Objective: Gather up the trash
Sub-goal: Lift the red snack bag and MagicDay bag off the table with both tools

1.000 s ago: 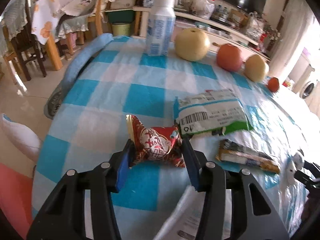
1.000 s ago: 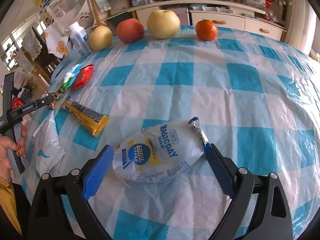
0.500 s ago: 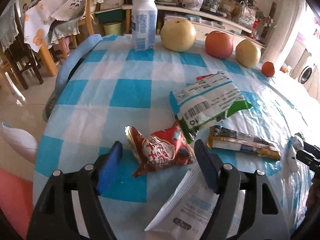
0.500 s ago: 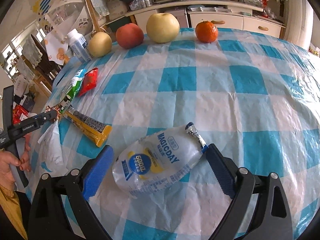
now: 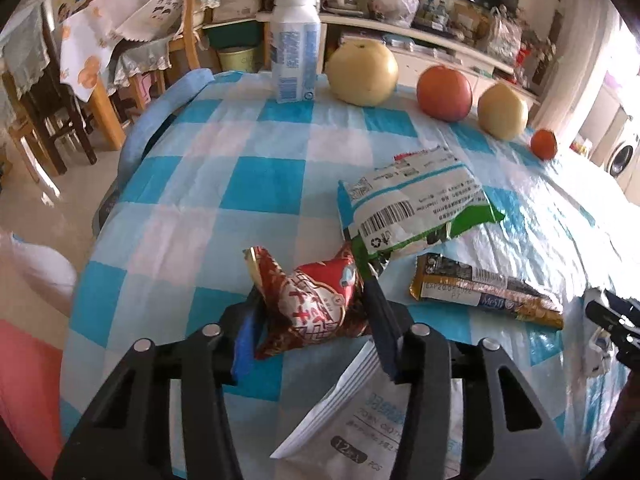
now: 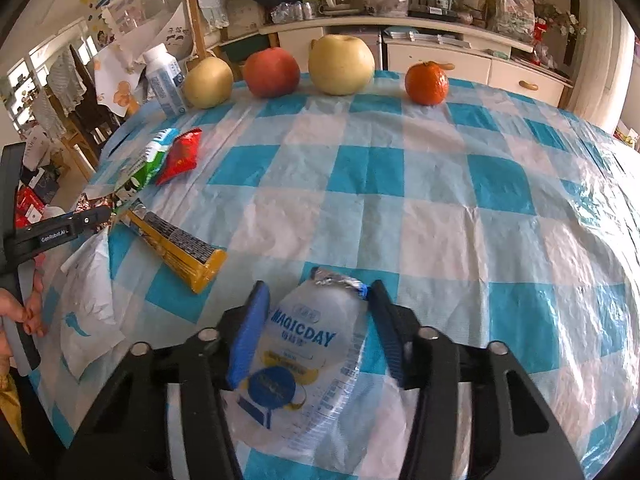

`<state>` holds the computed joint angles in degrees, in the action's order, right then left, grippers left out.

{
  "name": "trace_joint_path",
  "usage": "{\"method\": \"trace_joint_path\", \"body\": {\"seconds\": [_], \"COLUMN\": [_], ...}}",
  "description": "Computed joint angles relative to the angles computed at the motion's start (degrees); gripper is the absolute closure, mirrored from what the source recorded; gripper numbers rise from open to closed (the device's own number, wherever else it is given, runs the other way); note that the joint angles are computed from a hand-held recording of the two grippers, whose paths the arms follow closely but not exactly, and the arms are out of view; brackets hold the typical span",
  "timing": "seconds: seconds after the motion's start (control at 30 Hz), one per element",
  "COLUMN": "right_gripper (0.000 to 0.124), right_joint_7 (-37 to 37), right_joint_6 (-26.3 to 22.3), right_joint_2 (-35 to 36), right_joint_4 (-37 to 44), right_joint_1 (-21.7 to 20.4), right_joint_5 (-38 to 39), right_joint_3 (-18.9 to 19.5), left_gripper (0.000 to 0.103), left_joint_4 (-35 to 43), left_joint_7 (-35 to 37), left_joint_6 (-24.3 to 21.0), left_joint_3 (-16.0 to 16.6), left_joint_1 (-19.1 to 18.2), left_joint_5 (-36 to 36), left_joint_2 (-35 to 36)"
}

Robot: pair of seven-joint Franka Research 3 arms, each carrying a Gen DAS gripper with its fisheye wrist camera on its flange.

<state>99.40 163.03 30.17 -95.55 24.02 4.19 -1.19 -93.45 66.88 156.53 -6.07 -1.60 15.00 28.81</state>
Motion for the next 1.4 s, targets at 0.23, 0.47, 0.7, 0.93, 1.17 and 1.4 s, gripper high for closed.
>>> {"method": "trace_joint_path", "body": {"seconds": [0.23,0.47,0.7,0.93,1.17,1.4], "right_gripper": [0.088,0.091,0.092,0.092,0.092,0.092], "right_joint_7": [-1.2,-1.3,-1.4,-3.2,-7.8,-14.1], "right_joint_6": [2.4,5.1,7.6,9.8,11.9,13.1], "right_joint_2": [-0.9,-2.0,-3.9,-5.4,-7.3,-8.8], "right_joint_4": [-1.4,-3.3,-5.7,-7.3,-9.0,-9.9], "right_joint_1": [1.3,2.5,3.9,3.3,1.2,-2.5], "right_joint_5": [-1.7,-2.1,-2.6,-0.9,3.6,11.7], "right_joint_3": [-0.6,-1.1,-1.5,0.5,4.8,11.5], "left_gripper": [0.057,0.072,0.074,0.075,0.076,0.076], "left_joint_4": [-4.0,-9.5,-12.2,-16.2,-20.4,-23.3], "left_joint_7": [0.5,4.9,12.1,17.6,21.1,30.5], "left_joint_6": [3.0,8.3,9.0,10.7,14.1,15.9], "left_joint_3": [-2.1,-6.4,-10.2,-10.9,-12.4,-15.2], "left_joint_1": [2.7,7.4,11.0,11.0,12.1,14.4], "left_joint_5": [-4.1,-11.7,-19.1,-24.7,-30.6,-41.3], "left_joint_2": [-2.4,-5.7,-7.6,-10.2,-13.6,-17.2]}}
